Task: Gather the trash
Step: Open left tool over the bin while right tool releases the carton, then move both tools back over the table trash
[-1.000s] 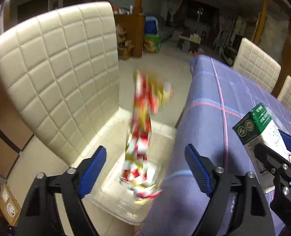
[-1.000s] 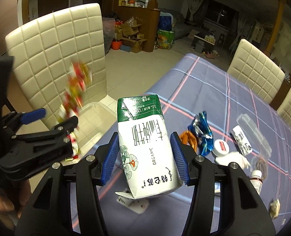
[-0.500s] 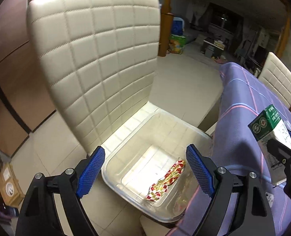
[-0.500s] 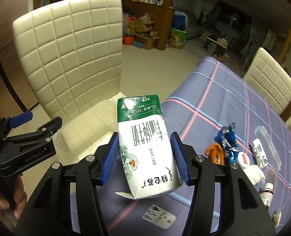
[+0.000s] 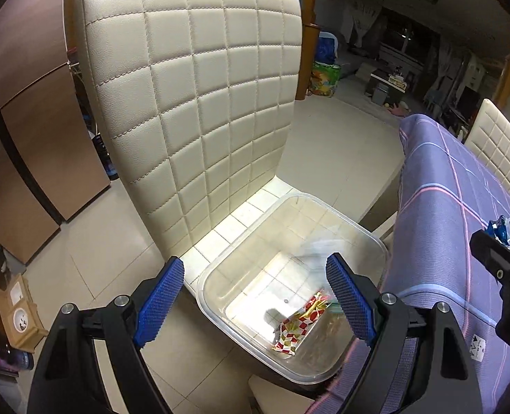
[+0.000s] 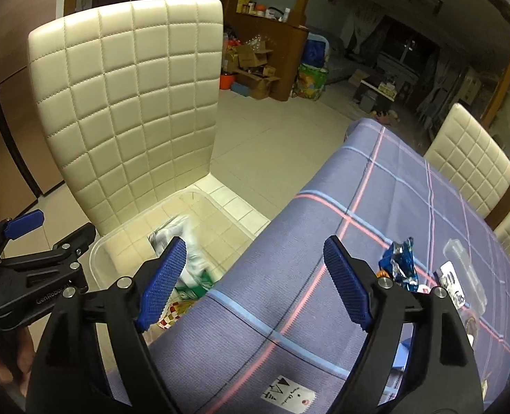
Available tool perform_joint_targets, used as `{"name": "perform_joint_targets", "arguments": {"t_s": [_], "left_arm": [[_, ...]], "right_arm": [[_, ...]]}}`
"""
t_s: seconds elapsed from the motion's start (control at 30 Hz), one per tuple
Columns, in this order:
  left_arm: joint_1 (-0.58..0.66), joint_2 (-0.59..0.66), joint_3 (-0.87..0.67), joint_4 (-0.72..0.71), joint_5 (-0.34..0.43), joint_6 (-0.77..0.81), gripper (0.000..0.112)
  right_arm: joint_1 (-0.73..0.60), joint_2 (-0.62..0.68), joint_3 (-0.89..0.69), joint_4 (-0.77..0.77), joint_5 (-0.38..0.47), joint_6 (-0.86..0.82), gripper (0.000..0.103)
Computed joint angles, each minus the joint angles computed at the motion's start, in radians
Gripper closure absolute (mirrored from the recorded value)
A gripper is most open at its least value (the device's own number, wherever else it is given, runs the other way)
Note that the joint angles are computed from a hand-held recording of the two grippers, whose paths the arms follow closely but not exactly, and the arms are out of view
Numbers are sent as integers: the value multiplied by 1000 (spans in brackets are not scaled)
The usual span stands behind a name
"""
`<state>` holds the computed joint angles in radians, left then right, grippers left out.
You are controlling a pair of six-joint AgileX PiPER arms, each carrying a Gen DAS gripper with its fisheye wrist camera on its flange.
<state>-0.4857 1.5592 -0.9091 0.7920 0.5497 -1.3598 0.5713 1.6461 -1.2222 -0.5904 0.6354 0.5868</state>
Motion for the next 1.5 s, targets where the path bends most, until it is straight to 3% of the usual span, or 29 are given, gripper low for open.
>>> {"name": "perform_joint_targets", "arguments": {"t_s": [0.3,0.6,0.8,0.93,1.2,1.5], "left_arm": [[-119,2,-53,-18,63,11,30],[-286,16,-125,-37,133,-4,30],[-422,85,-235,-45,184,22,30],[-496,157,-334,-77,200,74,30],[-593,375,-642,-187,242,274,30],[-561,582,-974,-367,307,470,30]], "right_arm": [[-58,-102,102,48,-11,-27,22],[-188,-306,284,112,-20,-91,22],[-381,-463,419,227,-35,-246,22],[-607,-534,486,378,-67,-455,22],[-996,-461,461,721,-94,-908,27],[-1107,-347,382,929,-90,-1164,28]]}}
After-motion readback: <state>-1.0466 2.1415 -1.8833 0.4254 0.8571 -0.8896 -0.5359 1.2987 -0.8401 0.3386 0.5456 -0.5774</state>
